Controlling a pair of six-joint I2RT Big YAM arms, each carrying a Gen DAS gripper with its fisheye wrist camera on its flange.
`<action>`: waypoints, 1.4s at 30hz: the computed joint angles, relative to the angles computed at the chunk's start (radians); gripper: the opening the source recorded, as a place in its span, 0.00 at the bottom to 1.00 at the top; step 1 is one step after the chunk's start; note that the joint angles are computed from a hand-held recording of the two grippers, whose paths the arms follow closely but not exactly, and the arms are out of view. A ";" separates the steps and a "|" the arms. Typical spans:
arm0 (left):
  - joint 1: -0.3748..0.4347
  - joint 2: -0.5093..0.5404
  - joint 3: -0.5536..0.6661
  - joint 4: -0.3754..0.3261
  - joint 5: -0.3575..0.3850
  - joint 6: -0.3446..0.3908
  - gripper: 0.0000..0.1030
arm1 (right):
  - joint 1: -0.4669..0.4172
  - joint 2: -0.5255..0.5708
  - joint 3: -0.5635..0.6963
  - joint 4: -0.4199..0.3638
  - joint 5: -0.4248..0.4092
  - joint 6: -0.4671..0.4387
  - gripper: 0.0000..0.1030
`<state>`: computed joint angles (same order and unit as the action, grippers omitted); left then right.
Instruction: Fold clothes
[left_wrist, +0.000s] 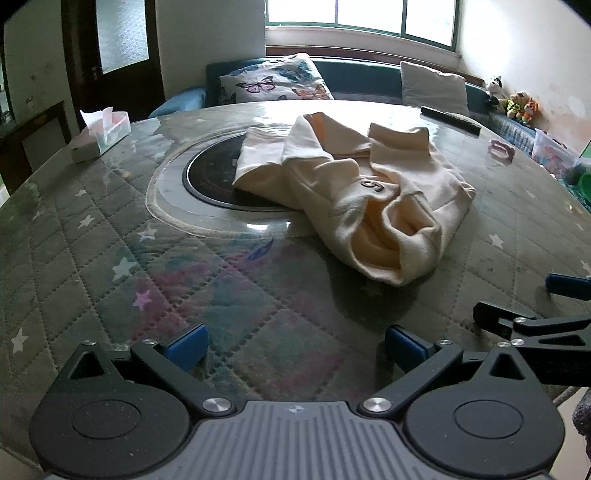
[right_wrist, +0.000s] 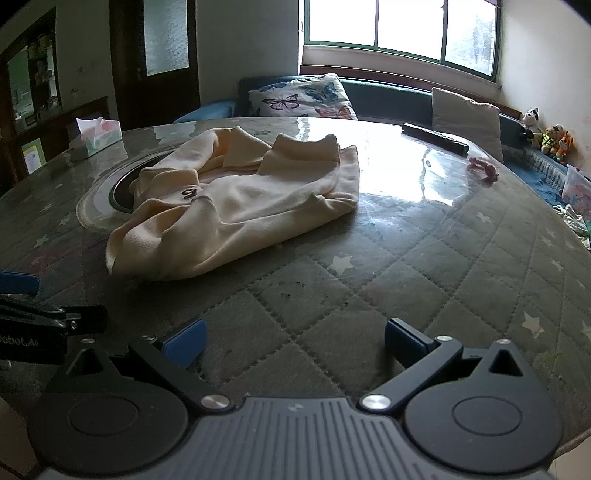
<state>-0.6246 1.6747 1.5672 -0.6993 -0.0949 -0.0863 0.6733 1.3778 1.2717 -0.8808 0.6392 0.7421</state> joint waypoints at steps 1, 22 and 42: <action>-0.001 -0.002 -0.002 0.001 0.000 0.001 1.00 | 0.001 -0.001 0.001 -0.003 0.000 0.000 1.00; -0.012 -0.026 -0.020 -0.002 -0.006 0.000 1.00 | 0.028 -0.015 0.003 -0.030 0.021 0.015 1.00; -0.010 -0.020 -0.012 -0.008 0.000 0.004 1.00 | 0.029 -0.007 0.015 -0.045 0.025 0.018 1.00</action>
<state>-0.6347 1.6543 1.5556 -0.7073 -0.0944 -0.0822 0.7019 1.3712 1.2870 -0.9255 0.6644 0.7603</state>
